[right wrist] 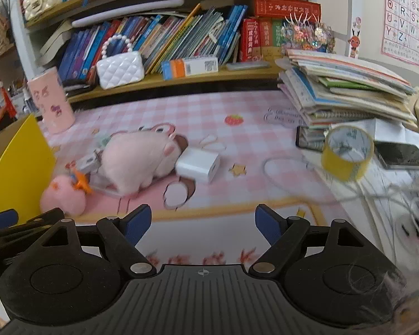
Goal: Organize objects
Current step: 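Grasp the small pink plush with the left gripper while the right gripper grasps the white charger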
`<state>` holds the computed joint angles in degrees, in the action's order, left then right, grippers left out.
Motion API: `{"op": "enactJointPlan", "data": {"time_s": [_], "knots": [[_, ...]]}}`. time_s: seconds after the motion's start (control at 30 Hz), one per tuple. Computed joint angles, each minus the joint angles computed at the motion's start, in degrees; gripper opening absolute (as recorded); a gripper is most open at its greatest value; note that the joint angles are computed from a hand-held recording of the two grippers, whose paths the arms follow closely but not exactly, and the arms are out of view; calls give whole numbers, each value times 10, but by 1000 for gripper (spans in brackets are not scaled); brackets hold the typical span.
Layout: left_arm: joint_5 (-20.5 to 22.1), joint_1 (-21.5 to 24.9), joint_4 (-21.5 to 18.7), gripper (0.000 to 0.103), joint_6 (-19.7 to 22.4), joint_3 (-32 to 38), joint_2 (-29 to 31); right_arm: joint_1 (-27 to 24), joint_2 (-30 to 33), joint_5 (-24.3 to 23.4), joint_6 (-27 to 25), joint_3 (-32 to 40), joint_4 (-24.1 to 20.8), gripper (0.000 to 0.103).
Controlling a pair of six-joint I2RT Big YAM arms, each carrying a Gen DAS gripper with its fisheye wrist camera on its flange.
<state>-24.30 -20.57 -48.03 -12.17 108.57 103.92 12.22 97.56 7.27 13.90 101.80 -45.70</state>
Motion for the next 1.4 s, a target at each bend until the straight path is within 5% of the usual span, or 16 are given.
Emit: {"op": "enactJointPlan", "data": {"time_s": [0.3,0.5,0.67,0.9,1.07,1.17,1.27,1.4], "knots": [[-74,-5,-84,73,-41,131,106,-24,45,-40,-18,54,-12,80],[-112,-4,-146,74,-22,216,168,-34,56,-66,3,62,-31,80],[-124,-3,-146,71,0,231,183,-36,73,-71,-20,70,-7,80],[-37,7,-100,68,-43,160,123,-36,132,-67,-83,125,9,79],[-2,7,-76,68,-31,97,73,-34,181,-80,-134,180,-9,78],[13,11,-83,68,-37,73,52,-32,199,-86,-147,199,-17,77],[23,14,-85,68,-44,51,34,-32,210,-89,-145,213,-23,63],[41,16,-82,68,-42,27,15,-32,209,-85,-134,214,-28,62]]}}
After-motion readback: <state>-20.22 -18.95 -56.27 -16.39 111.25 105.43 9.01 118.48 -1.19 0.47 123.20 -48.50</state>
